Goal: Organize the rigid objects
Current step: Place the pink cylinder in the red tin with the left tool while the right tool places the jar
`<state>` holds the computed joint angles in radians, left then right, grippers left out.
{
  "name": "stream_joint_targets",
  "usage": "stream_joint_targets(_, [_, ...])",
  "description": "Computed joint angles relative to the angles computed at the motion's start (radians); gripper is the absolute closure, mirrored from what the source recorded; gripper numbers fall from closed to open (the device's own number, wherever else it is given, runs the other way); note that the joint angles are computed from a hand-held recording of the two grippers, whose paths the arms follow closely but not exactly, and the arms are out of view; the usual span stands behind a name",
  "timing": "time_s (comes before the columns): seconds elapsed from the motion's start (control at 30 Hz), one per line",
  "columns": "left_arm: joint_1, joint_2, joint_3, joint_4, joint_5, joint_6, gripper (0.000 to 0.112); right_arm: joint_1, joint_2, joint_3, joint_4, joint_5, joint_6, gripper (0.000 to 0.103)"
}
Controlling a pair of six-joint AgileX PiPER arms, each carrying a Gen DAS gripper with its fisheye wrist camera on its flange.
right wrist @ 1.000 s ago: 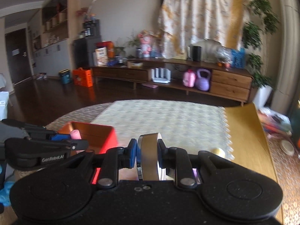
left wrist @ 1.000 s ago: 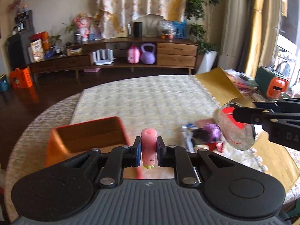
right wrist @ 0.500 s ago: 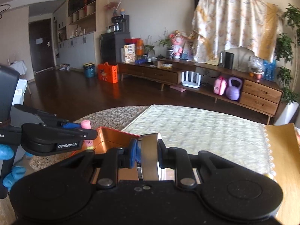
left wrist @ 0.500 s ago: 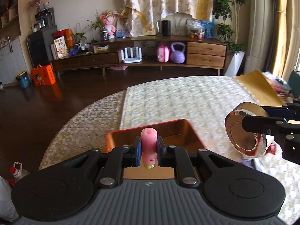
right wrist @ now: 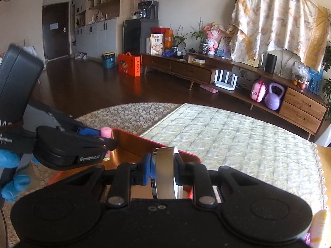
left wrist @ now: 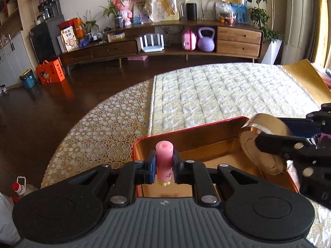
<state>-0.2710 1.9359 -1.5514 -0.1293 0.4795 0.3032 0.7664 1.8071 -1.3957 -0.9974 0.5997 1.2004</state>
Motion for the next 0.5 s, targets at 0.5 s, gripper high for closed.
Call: stream_joint_targets(0.5, [-0.019,0.138,-0.151,0.078,0.080,-0.056,0.096,0.042,0.111,-0.037,-0.111,0.044,-0.094,0.082])
